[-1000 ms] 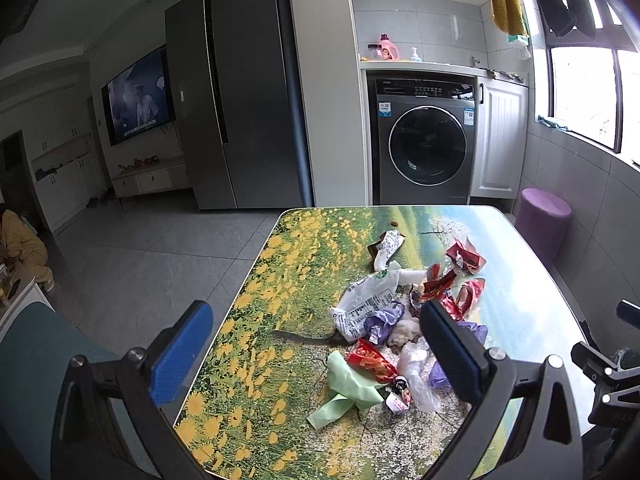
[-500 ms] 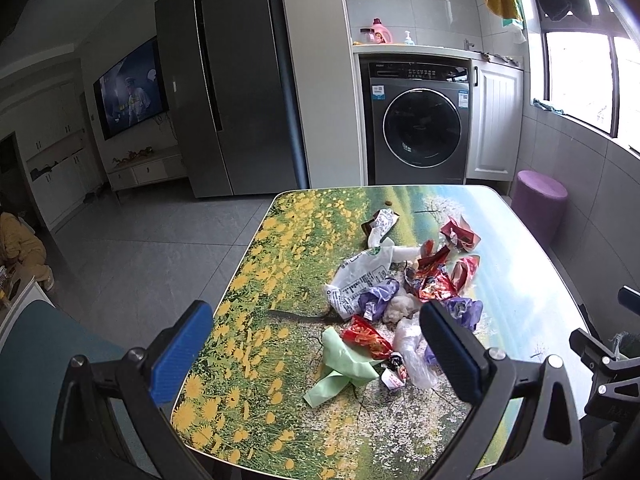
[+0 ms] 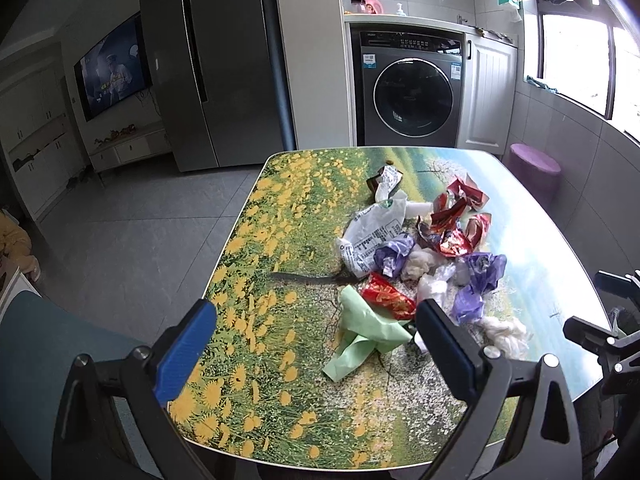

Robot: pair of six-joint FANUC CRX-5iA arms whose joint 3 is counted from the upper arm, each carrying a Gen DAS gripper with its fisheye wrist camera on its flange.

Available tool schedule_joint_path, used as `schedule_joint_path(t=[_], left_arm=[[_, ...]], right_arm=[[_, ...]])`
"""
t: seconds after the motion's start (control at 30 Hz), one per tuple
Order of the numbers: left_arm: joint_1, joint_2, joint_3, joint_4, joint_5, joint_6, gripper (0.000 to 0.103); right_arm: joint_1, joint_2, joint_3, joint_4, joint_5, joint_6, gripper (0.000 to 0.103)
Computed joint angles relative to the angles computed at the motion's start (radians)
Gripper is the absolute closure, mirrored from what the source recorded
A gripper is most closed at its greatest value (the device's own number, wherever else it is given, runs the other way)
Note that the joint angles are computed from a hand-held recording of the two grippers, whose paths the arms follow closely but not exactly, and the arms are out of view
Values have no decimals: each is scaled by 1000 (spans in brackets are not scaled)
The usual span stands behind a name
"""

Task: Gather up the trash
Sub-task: 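Grasp the green cloth with the left gripper while the right grasps white tissue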

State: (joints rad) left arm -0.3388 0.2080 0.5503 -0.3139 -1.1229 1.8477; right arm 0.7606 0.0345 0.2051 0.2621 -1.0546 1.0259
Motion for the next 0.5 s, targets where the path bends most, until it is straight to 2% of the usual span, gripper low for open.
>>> schedule_joint_path(t=[0.13, 0.2, 0.4, 0.43, 0.5], left_arm=[[63, -15, -85, 145, 30, -99, 17], [85, -9, -107, 199, 43, -142, 19], [124, 56, -96, 335, 54, -259, 20], [125, 68, -90, 350, 56, -273, 21], [127, 97, -70, 375, 50, -292, 25]], right_arm=[[-29, 64, 79, -147, -46, 118, 22], [-43, 97, 114, -202, -66, 158, 31], [-79, 147, 165, -298, -108, 223, 38], [-82, 151, 167, -303, -113, 224, 42], [-89, 152, 166, -309, -111, 231, 45]])
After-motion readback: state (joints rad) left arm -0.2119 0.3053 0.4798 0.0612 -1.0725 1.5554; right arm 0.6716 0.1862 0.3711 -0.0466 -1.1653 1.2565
